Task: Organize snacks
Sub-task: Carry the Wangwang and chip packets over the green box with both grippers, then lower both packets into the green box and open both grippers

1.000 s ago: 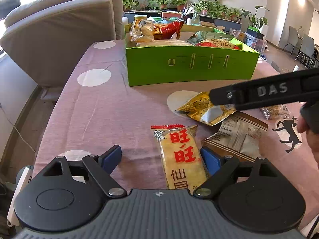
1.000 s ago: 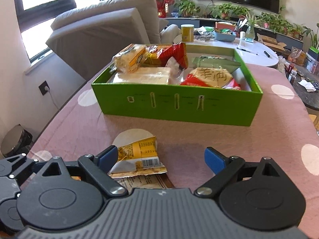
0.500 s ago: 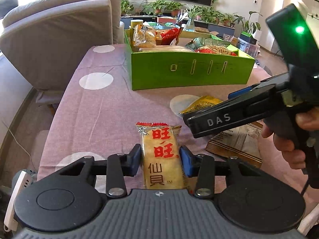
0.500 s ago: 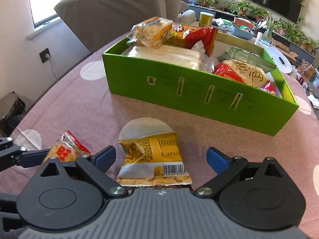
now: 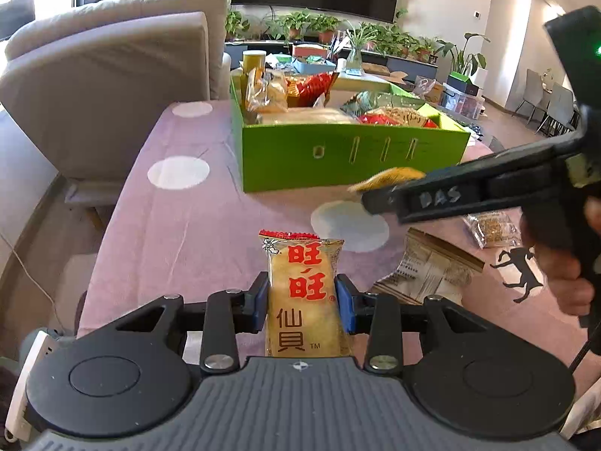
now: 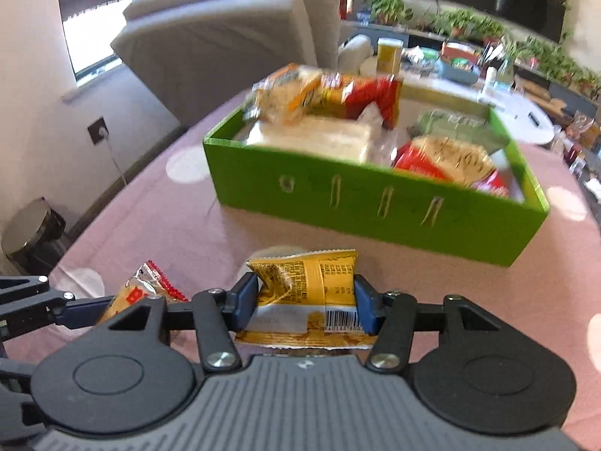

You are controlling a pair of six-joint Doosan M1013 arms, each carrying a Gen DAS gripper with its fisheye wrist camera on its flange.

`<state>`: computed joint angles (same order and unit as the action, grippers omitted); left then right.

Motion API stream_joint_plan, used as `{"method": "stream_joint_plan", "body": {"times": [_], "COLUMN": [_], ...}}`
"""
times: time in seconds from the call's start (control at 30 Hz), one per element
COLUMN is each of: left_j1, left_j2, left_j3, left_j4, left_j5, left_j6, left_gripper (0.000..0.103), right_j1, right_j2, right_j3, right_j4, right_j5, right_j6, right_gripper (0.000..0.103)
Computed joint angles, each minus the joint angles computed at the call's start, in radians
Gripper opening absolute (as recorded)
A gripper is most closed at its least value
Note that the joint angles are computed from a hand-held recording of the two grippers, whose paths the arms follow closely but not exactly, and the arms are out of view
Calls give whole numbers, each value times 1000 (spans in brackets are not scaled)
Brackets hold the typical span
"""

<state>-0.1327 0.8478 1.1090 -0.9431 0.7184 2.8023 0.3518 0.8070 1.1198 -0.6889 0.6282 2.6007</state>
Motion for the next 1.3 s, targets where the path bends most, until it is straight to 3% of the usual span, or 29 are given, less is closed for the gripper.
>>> {"method": "stream_joint_plan", "body": {"times": [0.2, 0.53, 0.87, 1.3], "left_j1": [-4, -31, -84, -122], "left_j2": [-6, 30, 166, 367], "left_j3": [-6, -124, -424, -819], "left_j4": [-24, -97, 65, 301], "left_j5": [-7, 36, 85, 194], "left_j6": [17, 45, -203, -483], "left_gripper": [34, 34, 34, 35], "right_j1": [-3, -30, -81, -126], "right_j2": [-37, -58, -30, 38], "right_j3": [50, 62, -9, -117], "right_j4": [-143, -309, -334, -171], "right_j5": [-54, -40, -72, -78], "right_j6": [165, 342, 402, 294], "right_gripper": [87, 87, 87, 87]}}
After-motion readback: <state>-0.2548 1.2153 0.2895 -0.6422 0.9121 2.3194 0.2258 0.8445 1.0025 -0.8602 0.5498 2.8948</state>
